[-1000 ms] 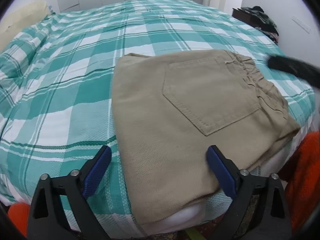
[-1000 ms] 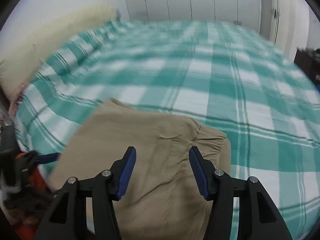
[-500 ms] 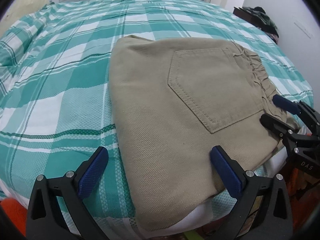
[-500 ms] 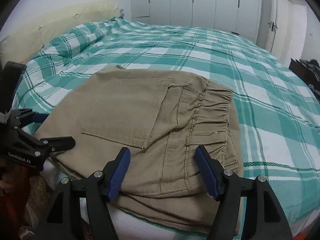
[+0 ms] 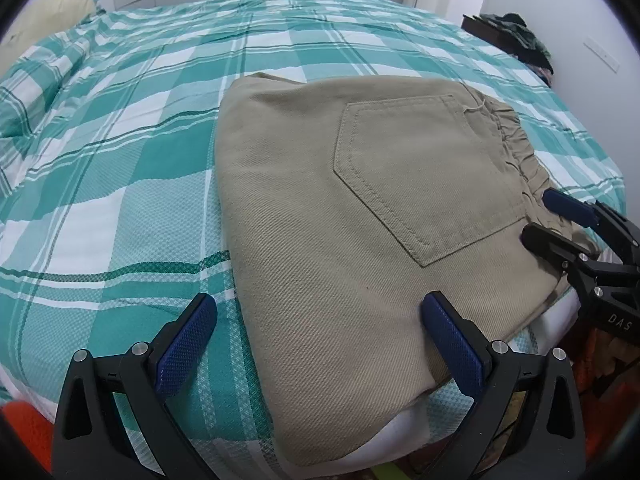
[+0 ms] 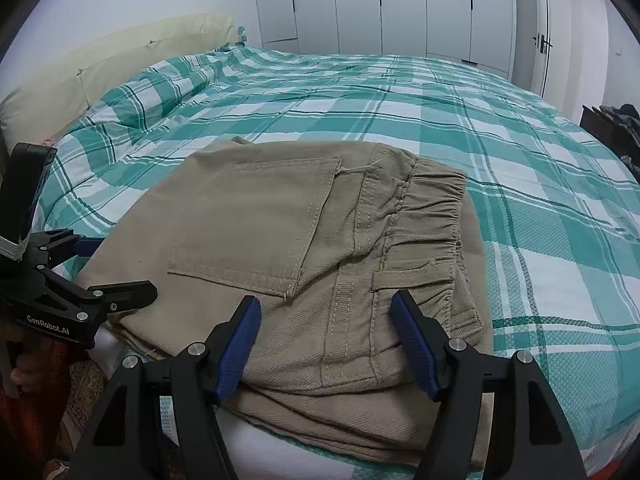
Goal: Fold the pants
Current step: 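Press both open tools on the folded trousers to flatten them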
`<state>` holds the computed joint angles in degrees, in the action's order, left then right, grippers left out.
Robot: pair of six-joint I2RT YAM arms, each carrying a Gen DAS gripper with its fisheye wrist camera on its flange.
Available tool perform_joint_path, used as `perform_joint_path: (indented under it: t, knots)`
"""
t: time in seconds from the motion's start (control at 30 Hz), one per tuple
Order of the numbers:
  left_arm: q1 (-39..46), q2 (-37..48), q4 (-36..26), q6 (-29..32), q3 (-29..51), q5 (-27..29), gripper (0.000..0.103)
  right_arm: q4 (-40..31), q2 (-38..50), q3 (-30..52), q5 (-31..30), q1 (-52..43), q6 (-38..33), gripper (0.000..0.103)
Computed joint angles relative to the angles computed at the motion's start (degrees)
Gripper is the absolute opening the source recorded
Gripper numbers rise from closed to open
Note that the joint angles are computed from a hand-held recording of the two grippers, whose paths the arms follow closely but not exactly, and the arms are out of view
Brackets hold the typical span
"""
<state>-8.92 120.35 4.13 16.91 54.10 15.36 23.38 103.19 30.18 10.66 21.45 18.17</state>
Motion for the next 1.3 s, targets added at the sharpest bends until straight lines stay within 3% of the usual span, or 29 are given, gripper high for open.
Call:
perform_joint_path:
  t: [1.3]
  knots:
    - [0.13, 0.12, -0.12, -0.2, -0.05, 0.75, 0.102, -0.66, 0.1, 0.5, 0.57, 0.58, 0.1, 0.069]
